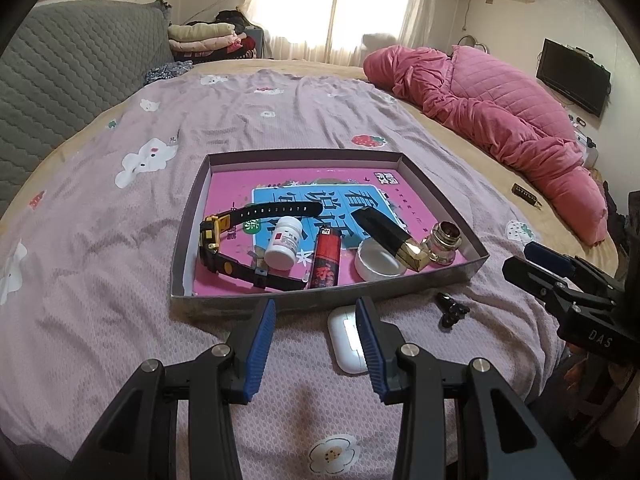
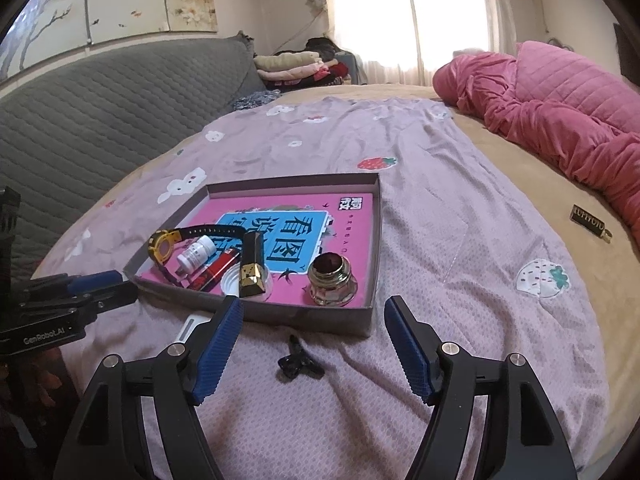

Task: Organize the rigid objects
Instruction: 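Withdraw both tools from the box toward the white earbuds case and black fidget spinner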

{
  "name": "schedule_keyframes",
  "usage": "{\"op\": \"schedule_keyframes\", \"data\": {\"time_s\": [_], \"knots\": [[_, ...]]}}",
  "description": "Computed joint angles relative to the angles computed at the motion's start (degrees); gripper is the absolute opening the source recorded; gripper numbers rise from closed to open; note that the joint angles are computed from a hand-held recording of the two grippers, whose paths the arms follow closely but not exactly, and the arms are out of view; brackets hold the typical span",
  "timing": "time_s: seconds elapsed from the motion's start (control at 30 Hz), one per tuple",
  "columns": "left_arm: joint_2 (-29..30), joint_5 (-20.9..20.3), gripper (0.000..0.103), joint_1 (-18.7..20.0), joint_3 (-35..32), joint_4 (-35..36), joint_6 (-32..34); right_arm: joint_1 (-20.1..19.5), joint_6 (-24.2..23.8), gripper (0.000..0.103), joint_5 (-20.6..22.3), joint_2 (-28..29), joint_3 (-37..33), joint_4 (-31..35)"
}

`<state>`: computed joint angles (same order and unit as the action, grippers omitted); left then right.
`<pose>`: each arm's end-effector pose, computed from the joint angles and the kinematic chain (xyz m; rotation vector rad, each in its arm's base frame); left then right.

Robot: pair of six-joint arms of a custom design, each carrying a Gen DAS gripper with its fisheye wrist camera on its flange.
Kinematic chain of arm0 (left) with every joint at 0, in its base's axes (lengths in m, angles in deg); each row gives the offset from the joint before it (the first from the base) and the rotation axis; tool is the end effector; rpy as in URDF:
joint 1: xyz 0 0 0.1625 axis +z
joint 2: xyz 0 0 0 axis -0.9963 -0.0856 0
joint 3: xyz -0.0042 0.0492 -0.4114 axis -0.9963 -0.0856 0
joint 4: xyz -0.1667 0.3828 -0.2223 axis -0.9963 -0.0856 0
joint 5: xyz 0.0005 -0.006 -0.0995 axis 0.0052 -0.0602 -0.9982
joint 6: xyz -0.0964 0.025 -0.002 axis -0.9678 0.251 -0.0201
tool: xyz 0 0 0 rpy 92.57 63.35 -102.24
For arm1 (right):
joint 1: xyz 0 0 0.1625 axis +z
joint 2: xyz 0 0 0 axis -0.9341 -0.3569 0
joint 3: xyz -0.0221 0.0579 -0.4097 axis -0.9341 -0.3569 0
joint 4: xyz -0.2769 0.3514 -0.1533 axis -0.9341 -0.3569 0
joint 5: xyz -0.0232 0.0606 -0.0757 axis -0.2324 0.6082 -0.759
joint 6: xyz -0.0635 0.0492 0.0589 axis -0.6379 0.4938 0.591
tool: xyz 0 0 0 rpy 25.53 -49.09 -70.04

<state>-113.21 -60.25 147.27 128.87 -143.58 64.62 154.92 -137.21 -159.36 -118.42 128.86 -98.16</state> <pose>-0.1881 -0.8037 0.0519 0.1939 2.3026 -0.9552 0.0630 -0.8698 0.1677 0.9646 -2.4950 0.7928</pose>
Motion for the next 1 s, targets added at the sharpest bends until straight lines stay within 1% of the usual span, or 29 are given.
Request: {"op": "schedule_keyframes", "data": {"time_s": [0.23, 0.47, 0.73, 1.0], "knots": [[-0.15, -0.10, 0.041, -0.18, 0.56, 0.58, -0.66, 0.17, -0.76, 0.074, -0.53, -0.22, 0.50, 0.92], [-0.08, -0.86, 0.041, 0.05, 0.38, 2.80, -1.92, 0.15, -1.49, 0.074, -1.33, -0.02, 0.18, 3.16], [0.12, -2.44, 0.041, 0.75, -0.21, 6.32, -4.08, 0.36, -3.23, 0.075, -3.70, 1.06, -0.57, 5.68], [0.70, -3.86, 0.041, 1.35, -1.08, 9.48, -5.52, 0.39, -5.35, 0.075, -5.16, 1.89, -1.15, 7.79]]}}
